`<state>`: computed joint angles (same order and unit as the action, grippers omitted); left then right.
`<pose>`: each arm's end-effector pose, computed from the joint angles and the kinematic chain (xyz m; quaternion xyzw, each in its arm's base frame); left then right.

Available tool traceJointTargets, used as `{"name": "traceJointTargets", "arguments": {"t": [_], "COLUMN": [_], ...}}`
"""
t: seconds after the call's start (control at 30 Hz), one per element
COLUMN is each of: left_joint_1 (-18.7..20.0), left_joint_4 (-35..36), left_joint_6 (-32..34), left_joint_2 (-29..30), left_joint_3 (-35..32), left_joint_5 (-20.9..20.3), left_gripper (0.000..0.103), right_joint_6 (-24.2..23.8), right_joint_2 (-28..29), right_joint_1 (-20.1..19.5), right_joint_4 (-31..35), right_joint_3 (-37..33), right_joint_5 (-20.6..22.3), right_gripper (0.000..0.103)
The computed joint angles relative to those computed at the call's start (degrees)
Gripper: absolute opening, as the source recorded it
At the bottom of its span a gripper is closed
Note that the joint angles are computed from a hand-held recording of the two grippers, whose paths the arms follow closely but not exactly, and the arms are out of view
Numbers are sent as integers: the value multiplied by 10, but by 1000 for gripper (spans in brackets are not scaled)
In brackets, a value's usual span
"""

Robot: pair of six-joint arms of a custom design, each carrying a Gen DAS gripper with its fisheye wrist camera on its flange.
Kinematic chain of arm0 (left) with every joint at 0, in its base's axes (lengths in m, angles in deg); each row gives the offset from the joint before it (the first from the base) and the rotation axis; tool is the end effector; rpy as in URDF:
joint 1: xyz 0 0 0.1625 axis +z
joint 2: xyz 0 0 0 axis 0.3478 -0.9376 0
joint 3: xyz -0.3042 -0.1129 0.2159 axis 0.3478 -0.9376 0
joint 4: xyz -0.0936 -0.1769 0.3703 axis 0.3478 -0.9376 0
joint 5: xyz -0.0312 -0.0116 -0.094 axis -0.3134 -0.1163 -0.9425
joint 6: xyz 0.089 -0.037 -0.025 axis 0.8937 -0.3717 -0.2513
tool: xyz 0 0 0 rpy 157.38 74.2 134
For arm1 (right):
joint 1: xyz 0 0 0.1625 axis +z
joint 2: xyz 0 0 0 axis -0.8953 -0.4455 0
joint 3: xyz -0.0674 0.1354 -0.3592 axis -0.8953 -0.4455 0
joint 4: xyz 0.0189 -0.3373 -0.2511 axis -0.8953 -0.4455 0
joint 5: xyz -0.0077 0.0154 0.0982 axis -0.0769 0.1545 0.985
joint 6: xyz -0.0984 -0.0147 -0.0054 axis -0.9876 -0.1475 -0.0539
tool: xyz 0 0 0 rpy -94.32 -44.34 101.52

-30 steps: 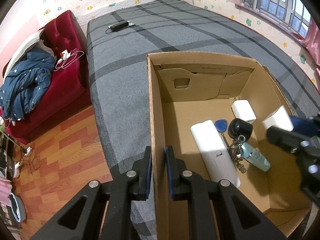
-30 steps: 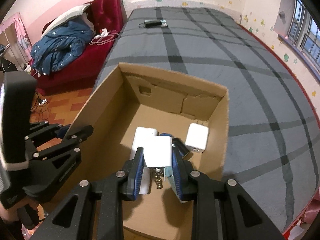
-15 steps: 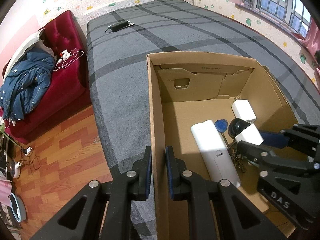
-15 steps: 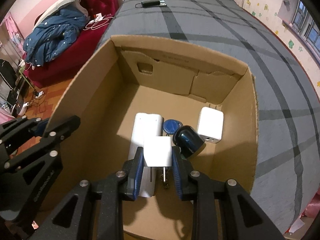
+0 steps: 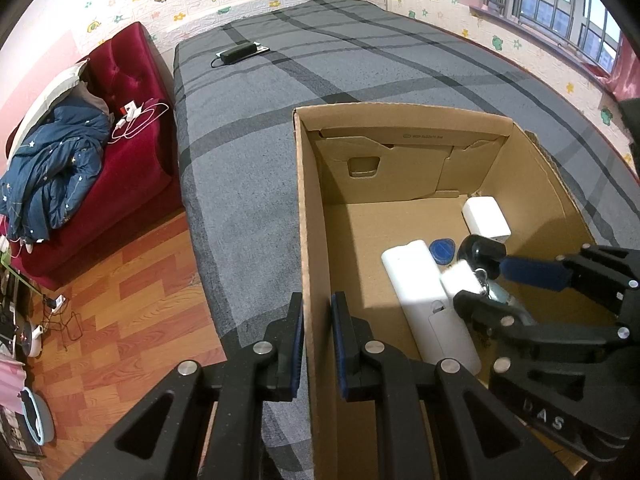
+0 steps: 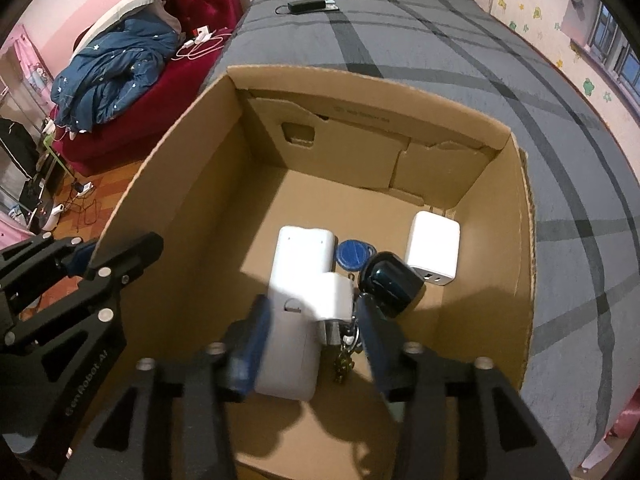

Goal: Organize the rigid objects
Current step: 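Carry the charger plug into the box and release it by the remote, then lower the box onto the bed with the left gripper and release it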

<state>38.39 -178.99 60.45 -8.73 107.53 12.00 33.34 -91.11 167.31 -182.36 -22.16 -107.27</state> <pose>-0.2014 -0.7427 0.1790 0.1256 0.8827 -0.2288 0.3908 0.2703 -0.7857 0.0836 0.2385 -0.9138 0.1120 0.3090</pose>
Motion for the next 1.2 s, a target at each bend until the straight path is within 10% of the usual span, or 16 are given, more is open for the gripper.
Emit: {"name": "traceJointTargets", "arguments": {"t": [0.9, 1.2], "left_joint_1": [1, -1], "left_joint_4": [6, 12], "left_joint_6": [-1, -1], "left_joint_2": [3, 3], "left_joint_3": [-4, -4], "left_joint_5": [4, 11], "left_gripper": [14, 14], "right_joint_6": [-9, -5], "right_joint_2": [-65, -106], "right_joint_1": [14, 19], "right_joint_4": [-103, -135], "right_joint_3": [79, 126], "right_joint_5": [-22, -39], "right_gripper": [63, 84]}}
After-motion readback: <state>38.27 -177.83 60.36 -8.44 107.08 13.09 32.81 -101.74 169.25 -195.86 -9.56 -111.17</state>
